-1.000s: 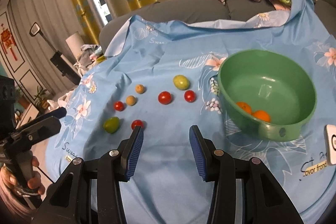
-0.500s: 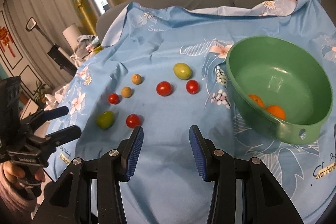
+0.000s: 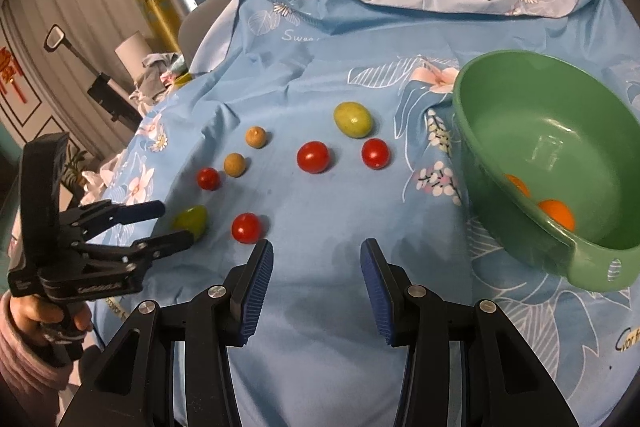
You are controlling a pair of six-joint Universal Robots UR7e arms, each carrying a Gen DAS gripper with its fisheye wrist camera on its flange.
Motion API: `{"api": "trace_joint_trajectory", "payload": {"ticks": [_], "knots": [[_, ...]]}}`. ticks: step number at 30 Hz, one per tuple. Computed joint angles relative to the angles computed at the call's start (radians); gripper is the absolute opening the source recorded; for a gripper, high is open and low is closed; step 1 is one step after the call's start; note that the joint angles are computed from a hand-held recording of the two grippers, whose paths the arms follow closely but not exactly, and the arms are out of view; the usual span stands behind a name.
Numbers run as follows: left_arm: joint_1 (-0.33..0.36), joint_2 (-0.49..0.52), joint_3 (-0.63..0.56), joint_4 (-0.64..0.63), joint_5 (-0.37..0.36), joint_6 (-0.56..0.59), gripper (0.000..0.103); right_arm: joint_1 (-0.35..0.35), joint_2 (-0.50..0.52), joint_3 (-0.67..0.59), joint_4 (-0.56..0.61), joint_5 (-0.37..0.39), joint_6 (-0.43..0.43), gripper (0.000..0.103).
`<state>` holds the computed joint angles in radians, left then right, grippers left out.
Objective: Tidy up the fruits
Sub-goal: 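Grasp the green mango with the left tool and lift it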
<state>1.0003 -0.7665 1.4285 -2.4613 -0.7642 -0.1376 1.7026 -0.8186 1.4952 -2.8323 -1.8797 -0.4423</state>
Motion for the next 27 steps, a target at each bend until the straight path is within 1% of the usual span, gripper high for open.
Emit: {"api": "trace_joint_trajectory", "payload": {"ticks": [2, 4, 6, 9, 11, 15, 20, 23, 27], "knots": [[0.006, 0.008, -0.018, 0.03, -0.002, -0.006, 0.056, -0.001, 0.004, -0.005, 0.002, -0.001, -0.001, 0.046], [0.014, 0.016, -0.04, 0.076, -0.011, -0.019, 0.042, -0.002, 0.007, -0.01, 0.006, 0.001, 0.0, 0.046], [0.02, 0.023, -0.054, 0.102, -0.016, -0.026, 0.039, -0.003, 0.012, -0.016, 0.009, 0.0, 0.004, 0.046], [0.029, 0.031, -0.074, 0.135, -0.029, -0.038, 0.036, -0.004, 0.018, -0.023, 0.014, -0.003, 0.006, 0.046], [0.029, 0.035, -0.076, 0.128, -0.021, -0.028, 0.033, -0.004, 0.022, -0.029, 0.018, -0.005, 0.006, 0.046], [0.038, 0.031, -0.067, 0.085, -0.057, -0.02, 0.033, -0.002, 0.032, -0.042, 0.023, -0.015, 0.002, 0.046], [0.052, 0.016, -0.057, -0.003, -0.128, -0.039, 0.033, 0.005, 0.061, -0.085, 0.029, -0.04, -0.017, 0.046], [0.053, 0.01, -0.058, -0.077, -0.151, -0.043, 0.033, 0.014, 0.101, -0.154, 0.038, -0.06, -0.035, 0.046], [0.054, 0.014, -0.077, -0.145, -0.167, -0.028, 0.033, 0.024, 0.18, -0.288, 0.068, -0.079, -0.054, 0.046]]}}
